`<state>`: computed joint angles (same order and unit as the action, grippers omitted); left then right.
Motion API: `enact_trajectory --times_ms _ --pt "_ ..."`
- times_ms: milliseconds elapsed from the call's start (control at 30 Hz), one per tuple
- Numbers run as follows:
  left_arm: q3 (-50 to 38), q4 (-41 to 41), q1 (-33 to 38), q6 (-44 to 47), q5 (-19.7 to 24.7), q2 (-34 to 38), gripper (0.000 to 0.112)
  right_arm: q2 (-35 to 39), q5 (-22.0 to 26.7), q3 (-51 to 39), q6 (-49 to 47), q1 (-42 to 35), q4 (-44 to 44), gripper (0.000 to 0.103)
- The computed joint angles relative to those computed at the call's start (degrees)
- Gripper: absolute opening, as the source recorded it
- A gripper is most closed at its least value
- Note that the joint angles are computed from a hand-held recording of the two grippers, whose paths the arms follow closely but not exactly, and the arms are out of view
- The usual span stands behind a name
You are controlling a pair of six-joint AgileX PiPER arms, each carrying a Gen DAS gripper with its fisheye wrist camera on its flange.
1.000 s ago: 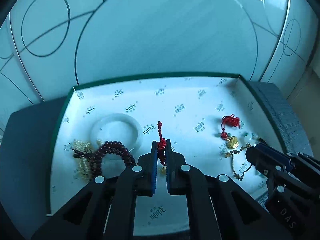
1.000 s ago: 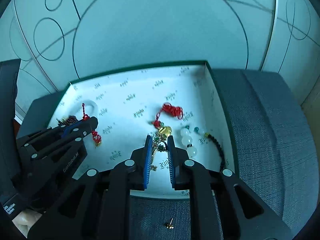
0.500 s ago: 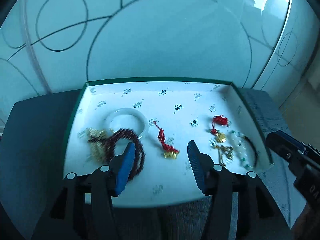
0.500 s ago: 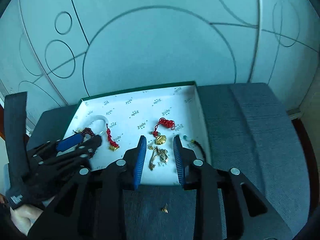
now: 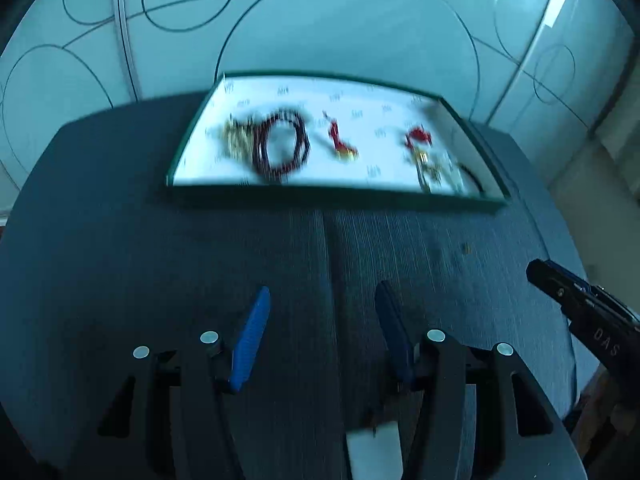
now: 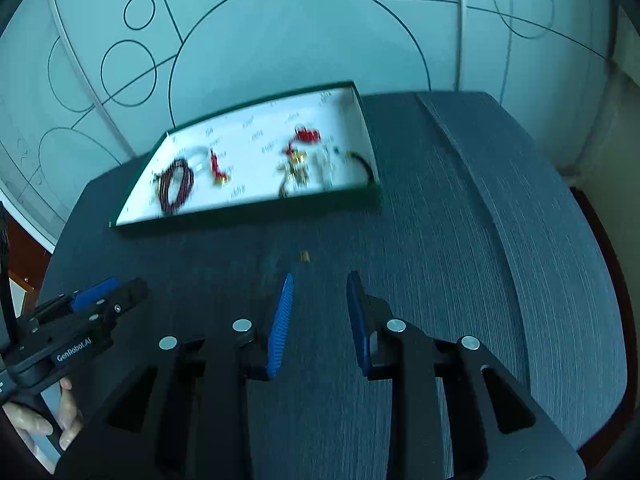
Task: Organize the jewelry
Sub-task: 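Withdraw both tools and move the left tool over the black-cord tag pendant, then grasp the black cord of the tag pendant with the left tool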
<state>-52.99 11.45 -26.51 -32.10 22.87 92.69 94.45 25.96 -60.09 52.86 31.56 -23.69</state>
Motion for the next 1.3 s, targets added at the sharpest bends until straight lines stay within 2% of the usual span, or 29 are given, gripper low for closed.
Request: enact_trajectory --times_ms 233,467,767,867,1000,1033,1100,1167,1233,1267,1300 --pt "7.1 11.04 -6.77 -13.84 -1.52 -3.34 0.055 -5.54 1.62 8.73 9.78 5.42 -5.5 0.028" --pt "7.85 23.29 -11.7 -27.73 -1.66 -0.72 0.055 -8.5 2.27 12.56 14.4 8.32 -7.62 0.028" --pt "6.72 29.95 -13.3 -34.03 -2.91 2.08 0.055 -8.7 1.16 13.09 13.82 7.97 -6.97 0.028" --pt "7.17 29.49 -13.0 -33.86 -4.4 1.89 0.061 -8.56 0.71 13.11 13.39 7.7 -6.55 0.028" --pt "7.92 34.81 -12.93 -38.61 -5.8 2.05 0.061 -8.49 -0.17 13.12 12.79 7.08 -5.91 0.028" --pt "7.94 36.17 -13.12 -39.79 -5.57 2.14 0.059 -8.47 -0.3 13.1 12.59 7.02 -5.71 0.028" --pt "8.01 39.35 -13.75 -42.75 -4.68 2.22 0.046 -8.37 -0.46 13.01 12.32 7.0 -5.56 0.028" --pt "8.21 41.13 -13.79 -44.11 -4.61 2.14 0.027 -8.32 -0.8 13.11 11.94 6.86 -5.19 0.028" --pt "8.69 41.23 -13.27 -43.99 -5.56 1.81 0.015 -8.28 -1.02 13.15 11.78 6.74 -4.99 0.028" --pt "8.92 40.85 -12.98 -43.54 -5.99 1.63 0.009 -8.27 -1.15 13.19 11.74 6.64 -4.98 0.028" --pt "9.13 40.21 -12.65 -42.76 -6.41 1.4 0.009 -8.31 -1.21 13.24 11.83 6.58 -5.02 0.028"
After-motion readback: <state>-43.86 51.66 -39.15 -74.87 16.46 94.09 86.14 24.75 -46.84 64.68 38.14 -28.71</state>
